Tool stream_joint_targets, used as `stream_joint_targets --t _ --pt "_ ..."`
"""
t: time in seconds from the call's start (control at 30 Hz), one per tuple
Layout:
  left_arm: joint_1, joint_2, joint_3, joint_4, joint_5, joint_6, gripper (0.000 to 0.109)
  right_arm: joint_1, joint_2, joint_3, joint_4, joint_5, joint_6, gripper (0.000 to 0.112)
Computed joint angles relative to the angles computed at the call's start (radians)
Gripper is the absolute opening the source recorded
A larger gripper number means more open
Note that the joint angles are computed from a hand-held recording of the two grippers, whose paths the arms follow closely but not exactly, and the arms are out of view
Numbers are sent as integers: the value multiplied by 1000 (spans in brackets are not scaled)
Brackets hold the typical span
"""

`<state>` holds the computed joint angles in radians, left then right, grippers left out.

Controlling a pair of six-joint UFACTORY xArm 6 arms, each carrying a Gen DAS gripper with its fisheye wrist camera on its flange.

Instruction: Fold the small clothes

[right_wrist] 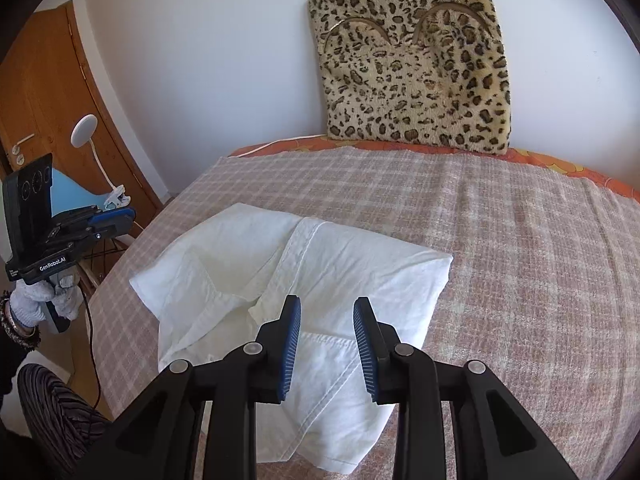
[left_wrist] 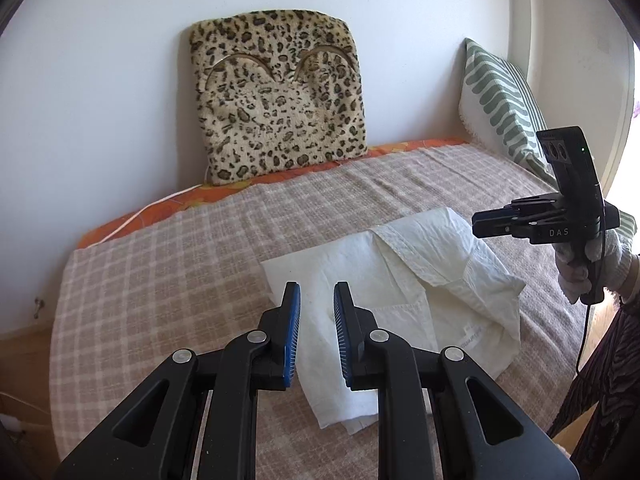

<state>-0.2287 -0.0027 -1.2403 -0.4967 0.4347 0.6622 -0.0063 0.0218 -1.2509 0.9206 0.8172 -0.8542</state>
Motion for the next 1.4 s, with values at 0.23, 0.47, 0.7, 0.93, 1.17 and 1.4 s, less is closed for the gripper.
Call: stream_joint_targets --t 0.23,0.47,0.7,0.93,1.17,1.4 --pt "-17 138 -28 155 81 -83 17 48 106 -79 -205 -13 69 30" --pt "-7 69 56 -40 39 59 15 -50 76 -54 -165 38 74 34" --pt "74 84 -43 -307 110 40 24 -153 79 -72 59 126 120 44" --pt "67 178 -157 -307 162 -68 36 -101 111 -111 7 116 174 42" --pt "53 237 -230 -288 120 -139 43 -80 89 -61 -3 61 168 45" --pt "5 412 -414 -153 170 -174 32 0 150 -130 4 2 99 35"
